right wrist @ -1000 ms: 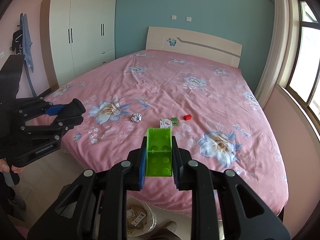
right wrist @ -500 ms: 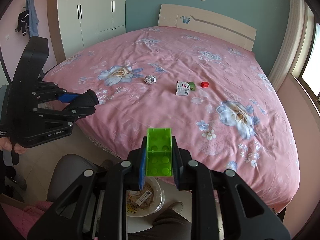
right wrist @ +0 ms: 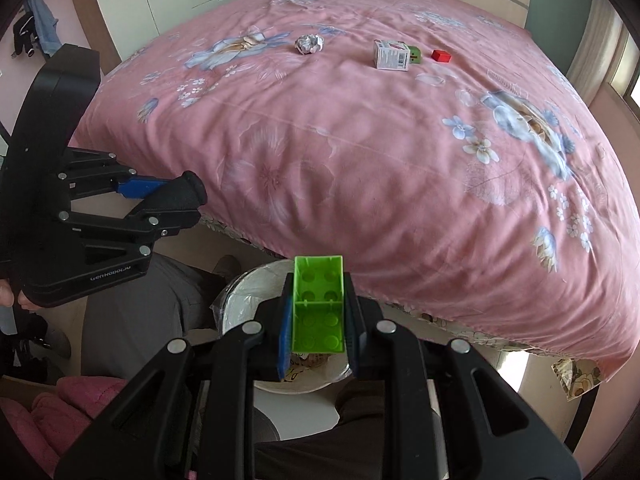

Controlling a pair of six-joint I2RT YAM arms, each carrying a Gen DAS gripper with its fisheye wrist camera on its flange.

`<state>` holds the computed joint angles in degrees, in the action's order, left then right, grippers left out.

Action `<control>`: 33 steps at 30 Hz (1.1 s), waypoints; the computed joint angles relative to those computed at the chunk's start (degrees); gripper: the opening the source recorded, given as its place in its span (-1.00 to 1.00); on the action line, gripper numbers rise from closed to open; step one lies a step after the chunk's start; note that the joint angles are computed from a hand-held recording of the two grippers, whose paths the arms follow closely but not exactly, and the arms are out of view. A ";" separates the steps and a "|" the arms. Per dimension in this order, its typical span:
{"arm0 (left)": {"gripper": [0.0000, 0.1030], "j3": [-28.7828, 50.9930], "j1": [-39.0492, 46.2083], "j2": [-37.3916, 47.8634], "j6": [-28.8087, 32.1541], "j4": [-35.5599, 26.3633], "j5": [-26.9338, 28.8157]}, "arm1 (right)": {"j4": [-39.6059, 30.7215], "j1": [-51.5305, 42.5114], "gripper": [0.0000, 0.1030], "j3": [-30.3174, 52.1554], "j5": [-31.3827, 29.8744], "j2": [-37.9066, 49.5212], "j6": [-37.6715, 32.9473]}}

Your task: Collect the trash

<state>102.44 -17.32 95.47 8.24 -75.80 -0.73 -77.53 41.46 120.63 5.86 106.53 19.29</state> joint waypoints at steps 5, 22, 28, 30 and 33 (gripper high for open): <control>-0.36 -7.65 -1.07 -0.04 -0.73 3.27 0.96 | 5.98 -0.57 -0.56 -10.79 -3.61 -1.96 1.83; -0.36 -18.90 0.29 8.53 -3.64 11.40 5.17 | 20.86 -1.38 -0.56 -30.66 -12.41 0.80 7.21; -0.36 -20.61 0.16 12.25 -5.01 13.15 6.69 | 25.39 -2.11 -0.56 -34.97 -15.20 4.32 8.47; -0.36 -21.09 -0.27 13.84 -5.52 13.90 6.75 | 26.63 -2.40 -0.56 -36.10 -16.31 5.57 8.81; -0.36 -21.32 -0.82 16.30 -6.25 14.88 7.09 | 28.19 -2.73 -0.56 -37.13 -17.59 7.45 9.75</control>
